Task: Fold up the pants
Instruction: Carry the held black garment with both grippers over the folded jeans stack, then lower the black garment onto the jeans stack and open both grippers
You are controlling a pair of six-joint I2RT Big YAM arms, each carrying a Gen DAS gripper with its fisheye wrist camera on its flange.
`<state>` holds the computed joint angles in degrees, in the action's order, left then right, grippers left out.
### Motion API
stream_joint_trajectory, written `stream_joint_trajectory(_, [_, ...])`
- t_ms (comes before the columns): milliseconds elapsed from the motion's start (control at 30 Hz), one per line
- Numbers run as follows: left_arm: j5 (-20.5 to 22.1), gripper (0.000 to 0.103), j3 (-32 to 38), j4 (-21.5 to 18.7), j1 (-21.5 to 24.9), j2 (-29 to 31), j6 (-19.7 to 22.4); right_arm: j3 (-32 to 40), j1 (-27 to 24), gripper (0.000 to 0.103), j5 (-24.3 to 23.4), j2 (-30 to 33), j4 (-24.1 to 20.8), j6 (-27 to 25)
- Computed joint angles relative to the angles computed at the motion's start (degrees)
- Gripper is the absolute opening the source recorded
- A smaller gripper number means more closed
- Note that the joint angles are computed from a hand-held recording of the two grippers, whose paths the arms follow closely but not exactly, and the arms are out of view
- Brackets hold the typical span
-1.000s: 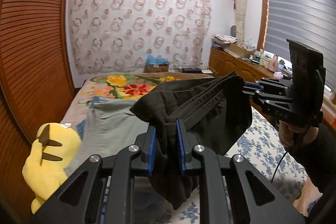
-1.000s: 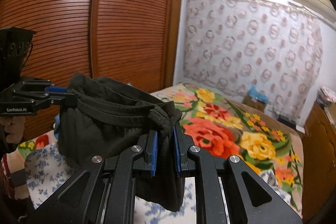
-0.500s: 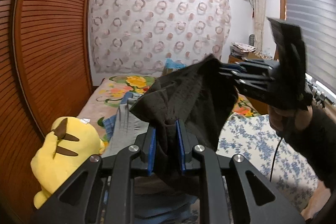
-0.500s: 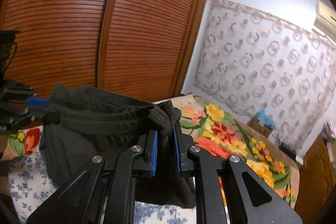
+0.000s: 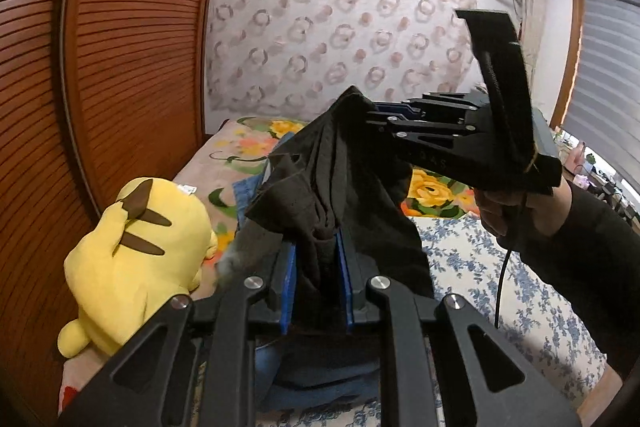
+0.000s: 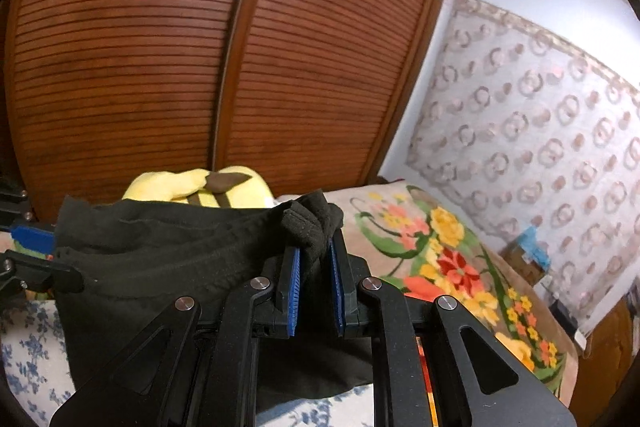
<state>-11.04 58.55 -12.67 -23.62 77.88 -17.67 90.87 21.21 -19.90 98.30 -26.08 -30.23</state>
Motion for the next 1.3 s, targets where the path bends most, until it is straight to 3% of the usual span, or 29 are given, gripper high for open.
stream_joint_trajectory(100, [-2.12, 0.017, 0.00, -0.38, -0.64, 0.34, 0.73, 1.20, 0.10, 0.011, -2.24, 1.17, -0.96, 0.72])
stream_joint_trajectory(333, [-1.03, 0.016, -0.45, -1.10, 0.01, 0.85, -1.40, 3.32, 0.40, 0.012, -4.07, 2.90, -2.23, 2.52])
stream_joint_trajectory(433, [-0.91, 0.016, -0.43, -1.57, 0.09, 1.01, -2.04, 2.82, 0.82, 0.024, -3.26, 2.67, -0.91, 2.50])
stream_joint_trajectory(533, [-1.18, 0.016, -0.15, -2.12, 0.02, 1.45, -2.00, 3.48, 0.69, 0.028, -2.51, 3.03, -1.01, 3.77])
stream_joint_trajectory(833, [-1.40, 0.017, 0.02, -2.65, 0.37, 2.11, -2.73, 5.92, -1.52, 0.028, -6.59, 5.04, -8.21, 4.80])
stream_joint_trajectory(967, [-2.03, 0.017, -0.51, -2.64, 0.69, 2.37, -3.13, 8.43, -1.76, 0.028, -4.45, 7.91, -11.62, 4.85])
stream_joint_trajectory(1167, [-1.20, 0.017, -1.71, -1.90, 1.50, 2.67, -3.34, 11.91, -3.17, 0.028, -3.48, 11.81, -12.56, 7.98])
stream_joint_trajectory(1300, [-2.16, 0.017, -1.48, -2.22, 1.14, 2.79, -2.95, 10.94, -3.54, 0.028, -3.68, 11.26, -10.97, 10.05])
